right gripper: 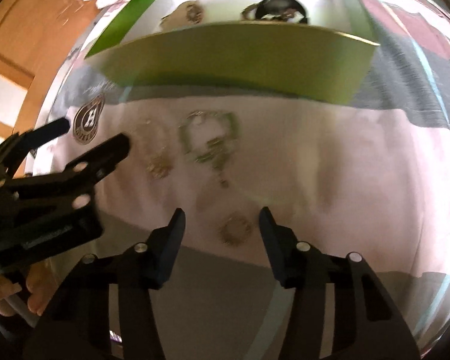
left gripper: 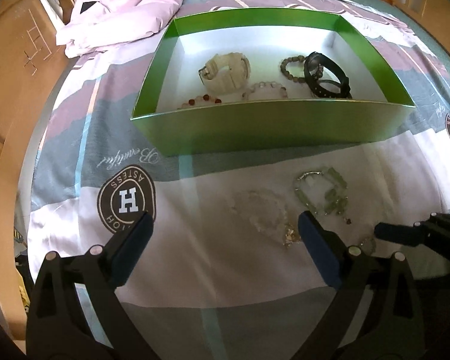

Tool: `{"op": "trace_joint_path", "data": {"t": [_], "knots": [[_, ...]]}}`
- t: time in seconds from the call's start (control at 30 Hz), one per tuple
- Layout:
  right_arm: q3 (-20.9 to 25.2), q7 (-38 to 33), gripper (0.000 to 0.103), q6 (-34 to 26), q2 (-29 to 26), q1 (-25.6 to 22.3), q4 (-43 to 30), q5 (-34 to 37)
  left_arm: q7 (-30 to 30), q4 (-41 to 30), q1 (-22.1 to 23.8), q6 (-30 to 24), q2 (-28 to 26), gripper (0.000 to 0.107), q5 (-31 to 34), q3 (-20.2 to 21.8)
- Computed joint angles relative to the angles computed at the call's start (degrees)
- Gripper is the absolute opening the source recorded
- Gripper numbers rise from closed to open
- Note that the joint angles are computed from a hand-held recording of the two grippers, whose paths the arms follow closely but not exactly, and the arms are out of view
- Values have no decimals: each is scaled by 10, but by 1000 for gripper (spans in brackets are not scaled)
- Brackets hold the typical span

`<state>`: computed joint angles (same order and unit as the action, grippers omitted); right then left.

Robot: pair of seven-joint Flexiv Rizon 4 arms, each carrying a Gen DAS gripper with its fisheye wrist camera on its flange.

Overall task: Organize jewelry
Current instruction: 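Grasp the small gold ring with the right tool while the left tool grasps the gold chain bracelet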

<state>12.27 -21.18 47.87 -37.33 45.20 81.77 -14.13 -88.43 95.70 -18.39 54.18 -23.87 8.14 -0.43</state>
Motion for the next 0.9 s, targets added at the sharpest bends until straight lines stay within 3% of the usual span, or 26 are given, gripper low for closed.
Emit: {"op": "trace_joint_path", "data": {"t": [0.13, 0.23, 0.33, 0.47, 0.63, 0.9], "knots": [[-3, -36, 36, -122, -23, 20, -57, -23, -2, 0, 3, -3, -1, 98, -7, -2], [-7, -46, 33, -158, -30, 30, -78, -27, -2, 1, 5, -4, -1, 98, -11, -2], [-14, -33, 21, -153, -27, 33, -72, -28, -2, 1, 5, -6, -2, 98, -11, -2], [-11, -16, 21, -106, -9, 19, -39, -17, 16, 11, 11, -1, 3, 98, -28, -12], [-22, 3, 21, -118, 9, 24, -28, -44, 50, 29, 24, 4, 12, 98, -71, -30], [-33, 90, 21, -108, 71, 0, 57, -77, 117, 51, 40, -4, 10, 98, -165, -59]]}}
